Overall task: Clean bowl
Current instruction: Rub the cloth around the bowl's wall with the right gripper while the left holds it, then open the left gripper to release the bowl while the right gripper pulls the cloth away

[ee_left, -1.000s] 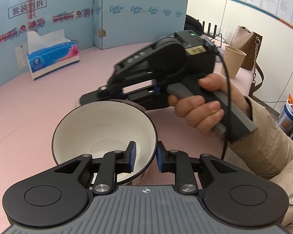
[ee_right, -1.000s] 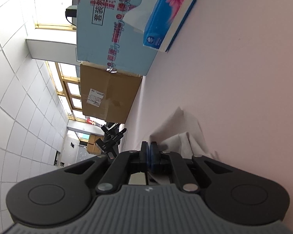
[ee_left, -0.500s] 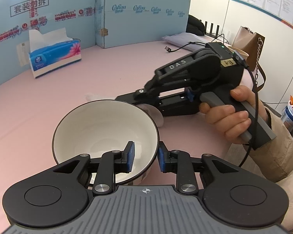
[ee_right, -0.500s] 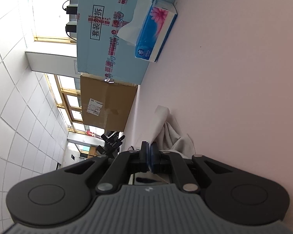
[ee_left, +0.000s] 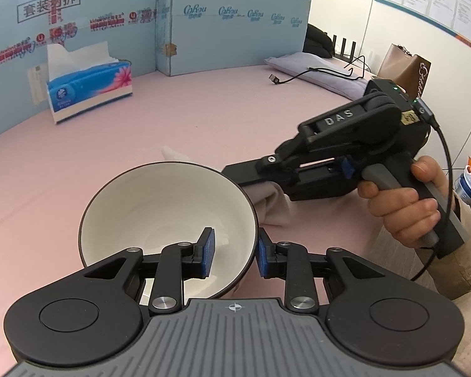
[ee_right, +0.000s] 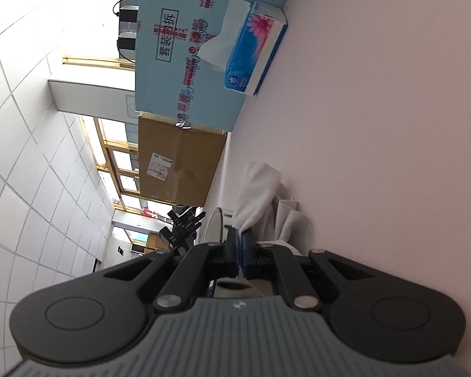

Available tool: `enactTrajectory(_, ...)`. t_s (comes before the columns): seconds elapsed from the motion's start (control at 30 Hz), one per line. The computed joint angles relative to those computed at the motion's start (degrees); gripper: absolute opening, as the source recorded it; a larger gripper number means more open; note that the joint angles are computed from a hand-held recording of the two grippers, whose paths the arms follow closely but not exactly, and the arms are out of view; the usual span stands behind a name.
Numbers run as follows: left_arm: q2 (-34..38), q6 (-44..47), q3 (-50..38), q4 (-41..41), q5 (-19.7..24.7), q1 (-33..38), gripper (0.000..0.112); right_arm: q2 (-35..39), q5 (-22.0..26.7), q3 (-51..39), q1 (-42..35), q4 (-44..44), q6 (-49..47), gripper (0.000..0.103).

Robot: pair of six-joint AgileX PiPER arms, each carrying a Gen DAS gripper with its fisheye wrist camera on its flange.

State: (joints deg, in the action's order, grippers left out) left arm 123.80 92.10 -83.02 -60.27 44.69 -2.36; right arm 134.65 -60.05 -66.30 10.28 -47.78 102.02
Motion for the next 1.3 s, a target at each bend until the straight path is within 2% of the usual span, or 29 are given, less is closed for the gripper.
enactTrajectory(0.2,1.19,-1.47,-1.67,0.42,0.0,-0.57,0.035,0.43,-2.36,0.46,-0.12,0.27,-0.69,0.005)
enactTrajectory(0.53,5.07,-3.3,-6.77,-0.34,1.48,-1.03,0.045,1.0,-7.35,-0.26,-0.98,0.26,-1.51,0.006)
enactTrajectory(0.8,8.39,-6.02,-11.83,-1.26,6.52,0.37,0.05,-0.39,-9.38,0.88,-2.28,2.49,-4.07,0.006)
enactTrajectory(0.9,8.77,-6.05,-12.27,-2.84,8.33,1.73,0.06,-1.3,-8.76,0.83,-2.54,2.77,-4.7,0.006)
enactTrajectory(1.07,8.71,-4.63,-12.13,-5.44,11.67,3.94,0.069,-2.25,-7.8,0.93,-2.46,3.3,-5.69,0.006)
enactTrajectory(1.17,8.07,-2.89,-11.06,-7.41,14.01,5.39,0.083,-3.1,-7.26,1.25,-2.37,3.83,-6.57,0.006)
enactTrajectory(1.3,7.22,-1.2,-9.16,-9.47,15.84,7.28,0.085,-5.22,-5.25,2.53,-2.28,5.0,-8.76,0.006)
